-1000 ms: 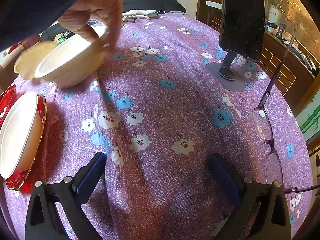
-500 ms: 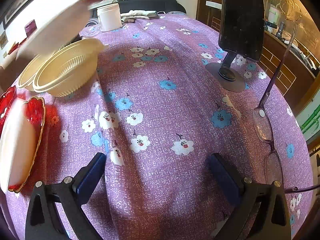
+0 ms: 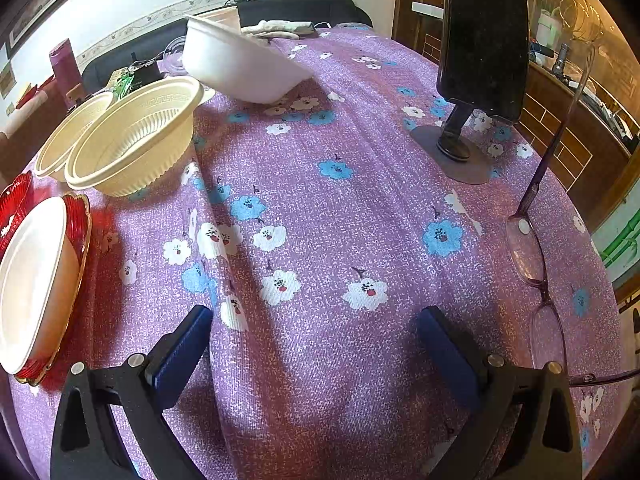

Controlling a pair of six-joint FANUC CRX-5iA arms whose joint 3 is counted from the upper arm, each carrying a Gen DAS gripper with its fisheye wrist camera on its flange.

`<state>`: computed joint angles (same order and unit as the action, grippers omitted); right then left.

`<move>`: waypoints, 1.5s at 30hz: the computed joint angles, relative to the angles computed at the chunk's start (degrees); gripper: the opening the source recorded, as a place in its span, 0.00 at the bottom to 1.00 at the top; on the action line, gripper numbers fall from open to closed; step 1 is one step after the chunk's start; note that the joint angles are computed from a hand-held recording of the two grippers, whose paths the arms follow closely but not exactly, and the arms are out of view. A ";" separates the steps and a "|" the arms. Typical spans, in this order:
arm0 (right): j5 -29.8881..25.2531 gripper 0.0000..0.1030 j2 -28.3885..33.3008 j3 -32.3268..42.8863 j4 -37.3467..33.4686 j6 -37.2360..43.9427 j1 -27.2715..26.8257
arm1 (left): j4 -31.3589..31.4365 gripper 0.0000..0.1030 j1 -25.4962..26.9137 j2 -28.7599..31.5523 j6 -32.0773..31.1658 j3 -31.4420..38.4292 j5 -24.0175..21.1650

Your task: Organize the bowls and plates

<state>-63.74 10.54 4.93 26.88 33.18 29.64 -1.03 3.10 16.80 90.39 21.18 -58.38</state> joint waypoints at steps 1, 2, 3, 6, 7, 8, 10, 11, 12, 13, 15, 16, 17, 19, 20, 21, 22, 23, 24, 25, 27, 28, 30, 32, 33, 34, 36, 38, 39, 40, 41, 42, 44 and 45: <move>0.00 0.99 0.00 0.00 0.00 0.00 0.00 | 0.00 1.00 0.00 0.00 0.00 0.00 0.00; -0.02 0.99 0.00 0.01 0.00 0.00 0.00 | 0.00 1.00 0.00 0.00 0.00 0.00 0.00; -0.02 0.99 0.00 0.01 0.00 0.00 0.00 | 0.00 1.00 0.00 0.00 0.00 0.00 0.00; -0.03 0.99 0.00 0.02 0.00 0.01 0.00 | 0.00 1.00 0.00 0.00 0.00 0.00 0.00; -0.03 0.99 0.00 0.02 0.00 0.01 0.00 | 0.00 1.00 0.00 0.00 0.00 0.00 0.00; -0.03 0.99 0.00 0.02 0.00 0.01 0.00 | 0.00 1.00 0.00 0.00 0.00 0.00 0.00; -0.03 0.99 0.00 0.02 0.00 0.01 0.00 | 0.00 1.00 0.00 0.00 0.00 0.00 0.00; -0.03 0.99 0.00 0.02 0.00 0.01 0.00 | 0.00 1.00 0.00 0.00 0.00 0.00 0.00; -0.04 0.99 -0.01 0.03 0.00 0.03 0.00 | 0.00 1.00 0.00 0.00 0.00 0.00 0.00; -0.04 0.99 -0.01 0.03 0.00 0.03 0.00 | 0.00 1.00 0.00 0.00 0.00 0.00 0.00; -0.04 0.99 -0.01 0.03 0.00 0.03 0.00 | 0.00 1.00 0.00 0.00 0.00 0.00 0.00; -0.04 0.99 -0.01 0.03 0.00 0.03 0.00 | 0.00 1.00 0.00 0.00 0.00 0.00 0.00; -0.05 0.99 -0.01 0.02 0.01 0.01 0.01 | -0.03 1.00 -0.02 0.01 0.03 0.03 -0.03; -0.03 0.99 -0.02 0.00 0.01 0.00 0.02 | -0.10 1.00 -0.03 0.01 0.30 0.05 -0.04; -0.03 0.99 -0.02 0.00 0.01 0.00 0.02 | -0.33 1.00 -0.16 0.02 0.54 0.12 -0.10; -0.03 0.99 -0.02 -0.01 0.02 -0.02 0.03 | -0.43 1.00 -0.21 0.01 0.80 0.15 -0.14; -0.03 0.99 -0.02 -0.01 0.02 -0.02 0.03 | -0.61 1.00 -0.29 0.01 1.00 0.20 -0.20; -0.01 0.99 -0.03 -0.04 0.04 -0.05 0.04 | -0.66 1.00 -0.33 0.00 1.08 0.20 -0.21; -0.01 0.99 -0.03 -0.04 0.04 -0.05 0.04 | -0.67 1.00 -0.36 -0.01 1.11 0.20 -0.21; -0.01 0.99 -0.03 -0.04 0.04 -0.05 0.04 | -0.68 1.00 -0.39 -0.01 1.15 0.19 -0.21; -0.01 0.99 -0.03 -0.04 0.04 -0.05 0.04 | -0.93 1.00 -0.50 -0.03 1.52 0.25 -0.31; -0.01 0.99 -0.03 -0.04 0.04 -0.05 0.04 | -1.27 1.00 -0.65 0.01 1.97 0.38 -0.44; -0.13 0.99 0.06 0.03 0.12 -0.14 0.08 | -1.32 1.00 -0.60 0.30 1.93 0.94 -1.06; -0.32 0.99 0.18 0.10 0.29 -0.66 0.10 | 0.04 1.00 -0.03 0.76 0.07 1.69 -2.91; -0.36 0.99 0.21 0.15 0.29 -0.74 0.10 | 0.29 1.00 0.16 0.88 -0.51 1.92 -3.65; -0.33 0.99 0.20 0.12 0.30 -0.76 0.10 | 0.44 1.00 0.20 1.32 -0.93 2.77 -4.94; -0.18 0.99 0.09 0.01 0.21 -0.75 0.08 | 1.09 1.00 0.46 1.96 -2.20 3.83 -6.42; -0.05 0.99 0.03 -0.08 0.13 -0.52 0.03 | 1.56 1.00 0.69 0.78 -2.12 1.52 -3.41; 0.23 0.99 -0.14 -0.23 -0.13 0.13 -0.07 | 1.37 1.00 0.58 0.63 -2.18 1.40 -3.42; 0.36 0.99 -0.37 -0.28 -0.45 0.88 -0.05 | 1.70 1.00 0.63 0.55 -2.73 1.38 -3.92; 0.40 0.99 -0.57 -0.19 -1.03 1.93 -0.04 | 1.91 1.00 0.69 0.44 -3.25 1.23 -4.08; 0.46 0.99 -0.89 -0.13 -2.01 3.37 -0.14 | 2.17 1.00 0.80 0.20 -3.89 0.97 -4.33; 1.46 0.99 -2.12 -0.24 -5.03 6.48 -0.46 | 3.42 1.00 1.19 -0.21 -5.23 0.64 -5.63; 2.71 0.99 -3.12 -0.72 -6.74 7.75 -0.70 | 4.90 1.00 1.66 -0.83 -6.29 -0.35 -5.42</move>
